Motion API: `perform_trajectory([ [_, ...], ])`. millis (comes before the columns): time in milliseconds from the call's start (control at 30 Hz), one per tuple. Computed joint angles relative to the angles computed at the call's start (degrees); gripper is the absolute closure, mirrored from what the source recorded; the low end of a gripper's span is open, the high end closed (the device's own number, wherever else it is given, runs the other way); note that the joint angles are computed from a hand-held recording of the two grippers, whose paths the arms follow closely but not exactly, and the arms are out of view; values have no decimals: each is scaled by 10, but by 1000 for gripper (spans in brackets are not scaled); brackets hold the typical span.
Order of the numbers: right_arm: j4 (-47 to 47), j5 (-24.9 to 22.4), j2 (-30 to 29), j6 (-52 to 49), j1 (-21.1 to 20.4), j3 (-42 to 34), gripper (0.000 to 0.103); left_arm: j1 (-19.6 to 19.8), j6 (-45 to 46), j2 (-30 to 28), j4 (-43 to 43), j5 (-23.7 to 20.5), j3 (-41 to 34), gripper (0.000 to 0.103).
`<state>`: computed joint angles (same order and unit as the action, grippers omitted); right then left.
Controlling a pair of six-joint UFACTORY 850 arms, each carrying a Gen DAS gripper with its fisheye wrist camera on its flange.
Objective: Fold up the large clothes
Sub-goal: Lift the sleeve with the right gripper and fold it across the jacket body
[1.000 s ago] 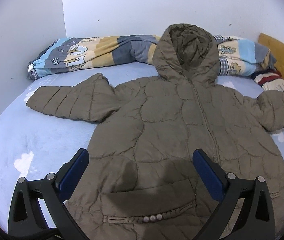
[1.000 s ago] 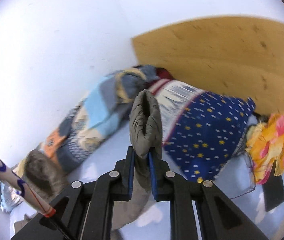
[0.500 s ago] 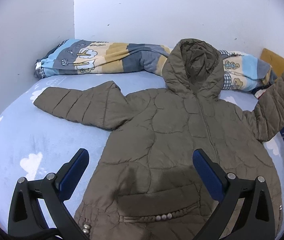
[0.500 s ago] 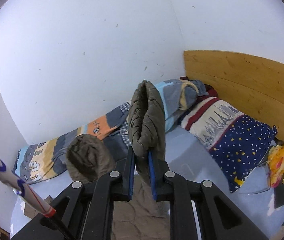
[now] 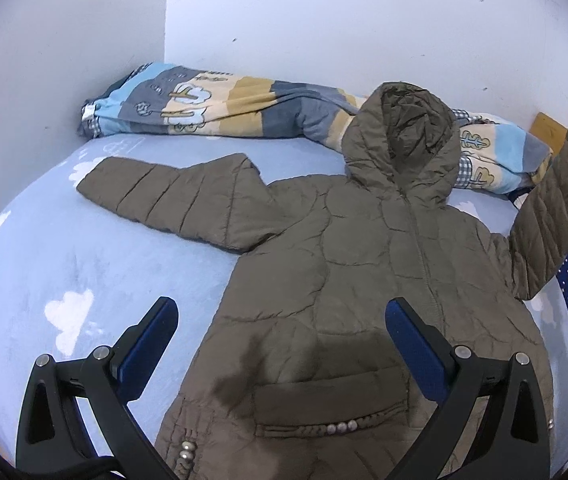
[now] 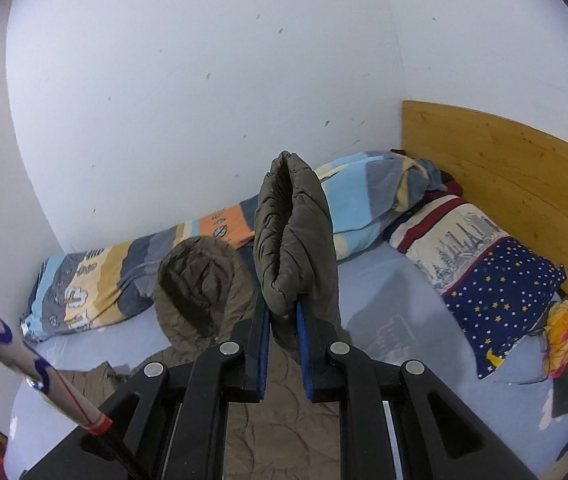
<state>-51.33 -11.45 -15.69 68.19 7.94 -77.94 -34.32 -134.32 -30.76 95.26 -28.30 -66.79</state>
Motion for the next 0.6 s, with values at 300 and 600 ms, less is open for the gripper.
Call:
perform_trajectory([
  [300, 31, -3, -54, -43, 50, -24, 89, 15, -19, 10, -1, 11, 13, 0],
  [600, 140, -3, -144, -141, 90, -69, 89, 25, -14, 7, -15, 29, 15, 0],
])
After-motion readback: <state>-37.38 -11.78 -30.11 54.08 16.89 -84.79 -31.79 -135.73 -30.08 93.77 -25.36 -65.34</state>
